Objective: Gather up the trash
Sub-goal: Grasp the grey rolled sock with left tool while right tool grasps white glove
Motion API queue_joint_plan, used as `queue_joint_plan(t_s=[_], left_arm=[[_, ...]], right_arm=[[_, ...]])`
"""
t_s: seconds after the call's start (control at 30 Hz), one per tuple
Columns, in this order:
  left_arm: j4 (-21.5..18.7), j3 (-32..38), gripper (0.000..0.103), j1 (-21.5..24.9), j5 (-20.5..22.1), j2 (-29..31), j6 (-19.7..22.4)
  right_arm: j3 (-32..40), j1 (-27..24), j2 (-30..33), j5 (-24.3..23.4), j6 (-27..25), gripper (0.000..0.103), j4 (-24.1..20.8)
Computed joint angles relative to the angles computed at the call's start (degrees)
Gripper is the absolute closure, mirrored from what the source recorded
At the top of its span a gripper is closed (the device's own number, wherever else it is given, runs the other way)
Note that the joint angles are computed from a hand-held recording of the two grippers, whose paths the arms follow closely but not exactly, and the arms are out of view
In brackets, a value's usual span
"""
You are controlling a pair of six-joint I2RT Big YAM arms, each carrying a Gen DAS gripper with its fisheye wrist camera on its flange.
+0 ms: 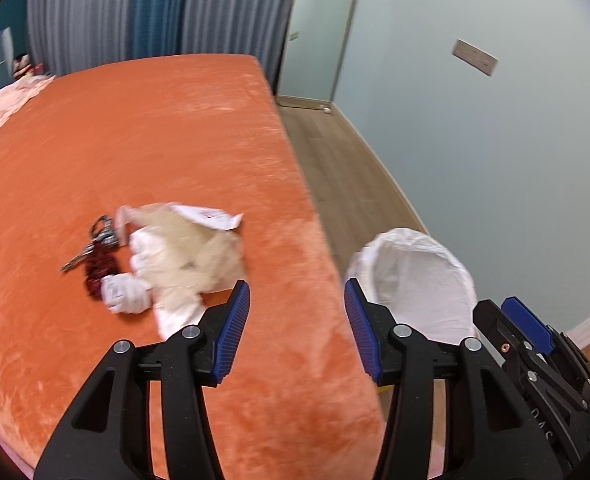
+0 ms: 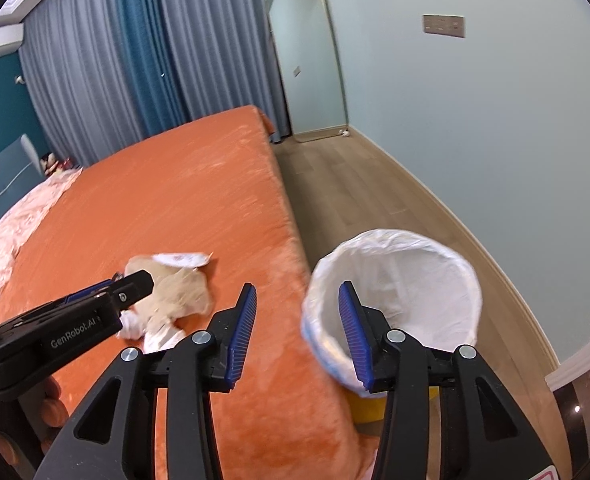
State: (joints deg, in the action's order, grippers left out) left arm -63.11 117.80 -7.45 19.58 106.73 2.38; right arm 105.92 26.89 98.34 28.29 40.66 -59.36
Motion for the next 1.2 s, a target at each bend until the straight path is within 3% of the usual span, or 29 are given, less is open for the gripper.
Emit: queue_joint_plan(t_s=[0.43,0.7,0.9,1.2], left_arm=[[0.34,-1.67,0.050,8.09,-3.41,2.67,0.05],[-2.08,1.05,0.050,11.43,-4.74,7.27,-1.07],[-5.71,6.21,0.049,12.76,-5.27,12.18,-1.49],[-16.11,22.89,0.048,12.72,-3.51,24.06,-3.00]], right_arm=[[11.94,4.01,10.87,-4.41,-0.99,0.060,-5.30],[20.92,5.08,18.83,-7.62,-2.41,0.057,-9.12],[27.65,5.26,25.28,-10.87,-2.68,0.053,-11.27],[44.46,4.47,38.00,-15.15,-2.60,0.053,-18.41]])
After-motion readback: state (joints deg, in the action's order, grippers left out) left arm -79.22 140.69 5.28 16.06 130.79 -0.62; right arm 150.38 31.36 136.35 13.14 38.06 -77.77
